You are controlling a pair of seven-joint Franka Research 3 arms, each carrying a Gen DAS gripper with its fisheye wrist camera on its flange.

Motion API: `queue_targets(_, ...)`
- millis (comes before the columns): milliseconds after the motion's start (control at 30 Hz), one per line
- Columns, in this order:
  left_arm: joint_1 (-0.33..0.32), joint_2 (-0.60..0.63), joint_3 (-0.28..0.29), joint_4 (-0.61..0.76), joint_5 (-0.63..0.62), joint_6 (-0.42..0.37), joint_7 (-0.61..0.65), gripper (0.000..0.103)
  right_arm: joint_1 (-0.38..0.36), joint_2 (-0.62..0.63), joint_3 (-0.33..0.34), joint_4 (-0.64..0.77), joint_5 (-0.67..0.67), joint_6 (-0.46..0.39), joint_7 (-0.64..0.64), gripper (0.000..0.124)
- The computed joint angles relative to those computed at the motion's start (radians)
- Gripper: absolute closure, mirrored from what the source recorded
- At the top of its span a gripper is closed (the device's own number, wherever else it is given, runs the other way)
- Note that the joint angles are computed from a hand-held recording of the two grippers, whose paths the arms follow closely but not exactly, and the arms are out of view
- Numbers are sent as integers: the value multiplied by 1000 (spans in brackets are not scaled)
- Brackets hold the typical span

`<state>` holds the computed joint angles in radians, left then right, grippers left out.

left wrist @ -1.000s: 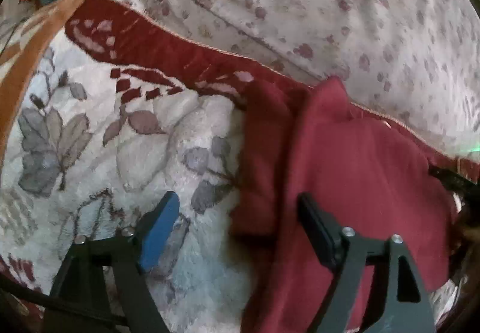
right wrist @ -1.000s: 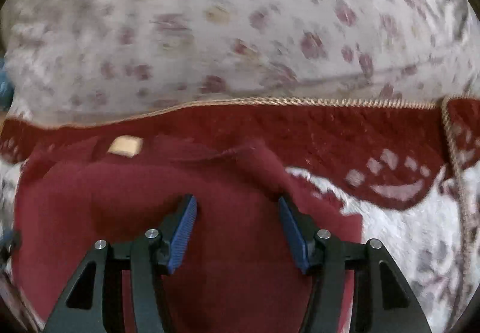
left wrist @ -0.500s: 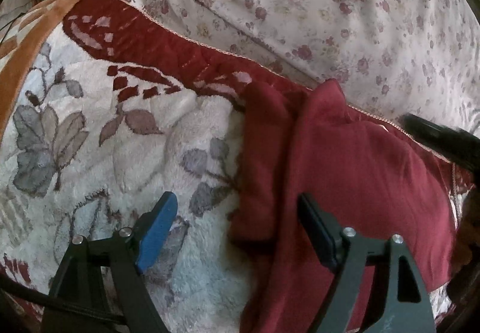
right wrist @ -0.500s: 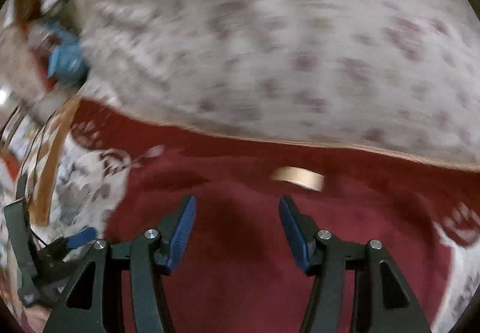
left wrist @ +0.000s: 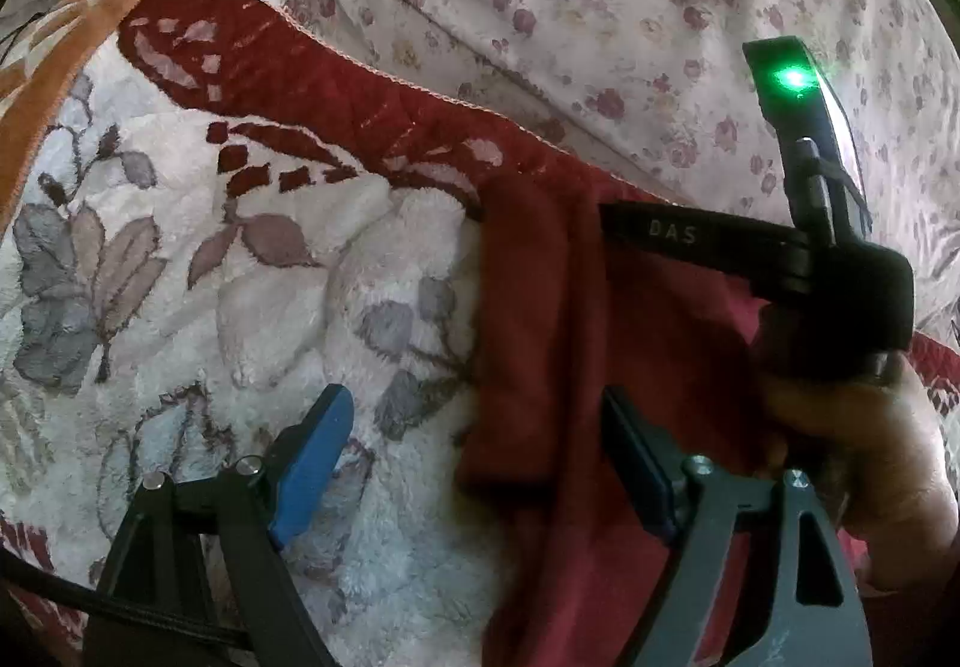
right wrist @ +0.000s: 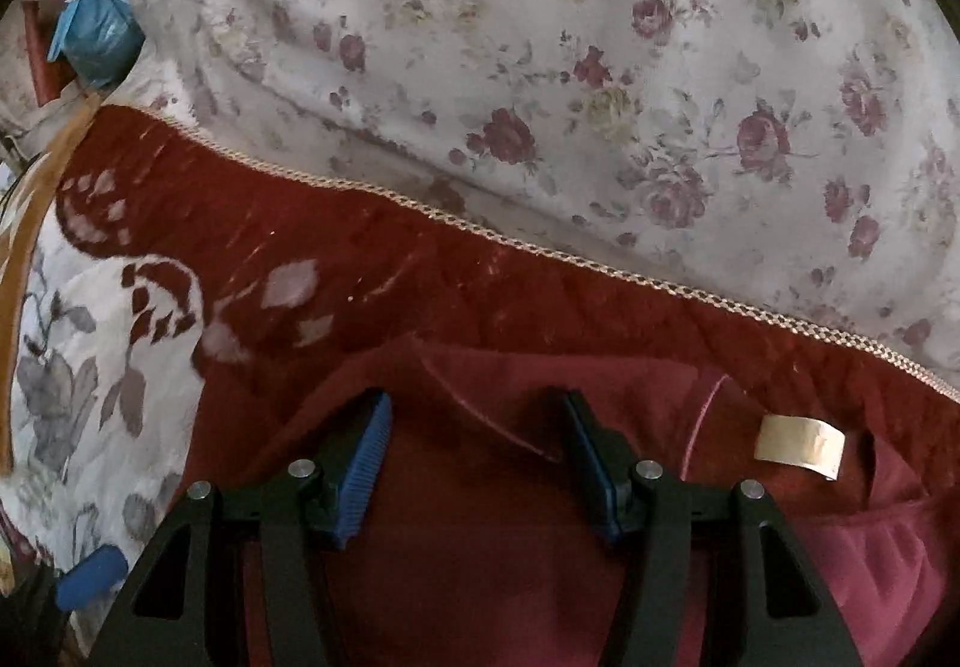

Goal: Fold small clothes

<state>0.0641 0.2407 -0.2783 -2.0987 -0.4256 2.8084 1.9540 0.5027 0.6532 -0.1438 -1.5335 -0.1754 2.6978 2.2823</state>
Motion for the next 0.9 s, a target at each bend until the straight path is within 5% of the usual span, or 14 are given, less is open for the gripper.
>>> queue_targets(233,9,0,-5,9,-18,-25,8,21,21,-82,-17,-97,-14,51,34,61)
queue_targets(367,52,-26,-23,6,-157,-103,120,21,23,-122,12,-136,-32,79,-2,59)
queue_targets(533,26,-30,19,14,-224,-148,158,21,56,-43,5,-3,-87,-59,-68,55)
queue_targets(700,-5,-20,37,18,-166,-128,126,21,58,53,-34,120,-104,-111,47,55)
queue_targets(767,1,-19,36,23,-172,-141,130,21,1,63,17,131,-35,-92,30,55)
queue_targets(900,9,-19,35,29,-201,-157,138,21,1,-22,19,12,-16,20,29,55)
